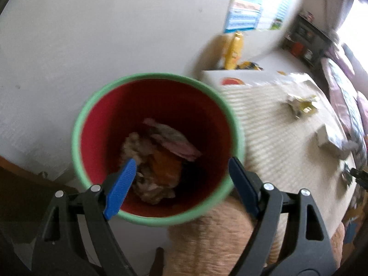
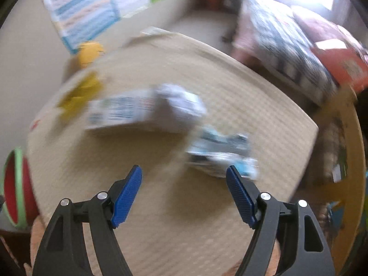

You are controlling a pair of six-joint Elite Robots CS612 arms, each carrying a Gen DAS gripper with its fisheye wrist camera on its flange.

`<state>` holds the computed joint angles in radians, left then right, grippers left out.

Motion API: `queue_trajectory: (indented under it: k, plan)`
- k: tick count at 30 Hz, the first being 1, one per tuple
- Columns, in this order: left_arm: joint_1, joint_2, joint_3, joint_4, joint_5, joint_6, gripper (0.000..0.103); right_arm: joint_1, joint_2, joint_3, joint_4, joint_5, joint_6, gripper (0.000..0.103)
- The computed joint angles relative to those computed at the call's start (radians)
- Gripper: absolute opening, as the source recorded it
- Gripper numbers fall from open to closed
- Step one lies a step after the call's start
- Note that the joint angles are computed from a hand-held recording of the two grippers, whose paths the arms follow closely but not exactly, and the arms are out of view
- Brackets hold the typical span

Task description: Collect trash

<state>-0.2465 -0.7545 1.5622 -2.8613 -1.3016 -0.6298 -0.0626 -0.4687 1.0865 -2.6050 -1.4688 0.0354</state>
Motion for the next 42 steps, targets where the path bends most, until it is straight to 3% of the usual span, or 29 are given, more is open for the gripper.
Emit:
queue_trajectory:
  k: [6,8,9,10,11,13,17,19,23,28,32,36,42]
  plan:
    - [-0.048,0.015,-0.053,-0.004,-0.068,0.136,0.08,-0.011,0.04,-0.049,0.013,0.001,-0.05,0.069]
    - [-0.066,0.023,-0.078,0.0,-0.099,0.175,0.08,-0.007,0.049,-0.063,0.046,-0.007,-0.065,0.044]
    - [-0.074,0.027,-0.089,0.001,-0.111,0.192,0.08,-0.008,0.047,-0.053,0.028,-0.009,-0.069,0.039]
    - [-0.081,0.03,-0.098,0.0,-0.119,0.207,0.08,-0.011,0.042,-0.042,0.01,0.003,-0.069,0.028]
    - [-0.091,0.037,-0.115,-0.003,-0.134,0.235,0.08,-0.02,0.03,-0.015,-0.015,0.044,-0.056,0.02]
    - [-0.107,0.051,-0.147,-0.004,-0.157,0.278,0.08,-0.039,-0.002,0.051,-0.072,0.123,-0.013,0.018]
    - [-0.132,0.097,-0.241,0.022,-0.22,0.337,0.08,-0.059,-0.065,0.197,-0.209,0.203,0.052,0.018]
    - [-0.146,0.135,-0.314,0.064,-0.247,0.353,0.08,-0.064,-0.096,0.273,-0.28,0.219,0.097,0.018]
    - [-0.169,0.214,-0.46,0.13,-0.284,0.371,0.08,-0.069,-0.126,0.344,-0.355,0.226,0.097,0.019]
    - [-0.197,0.298,-0.624,0.24,-0.259,0.412,0.079,-0.09,-0.148,0.392,-0.439,0.238,0.153,0.021]
    - [-0.216,0.36,-0.744,0.331,-0.204,0.452,0.062,-0.107,-0.145,0.405,-0.446,0.261,0.213,0.022]
    - [-0.223,0.4,-0.829,0.44,-0.188,0.475,0.02,-0.118,-0.148,0.414,-0.448,0.271,0.233,0.022]
    - [-0.209,0.327,-0.702,0.316,-0.277,0.444,0.014,-0.119,-0.147,0.416,-0.435,0.285,0.231,0.022]
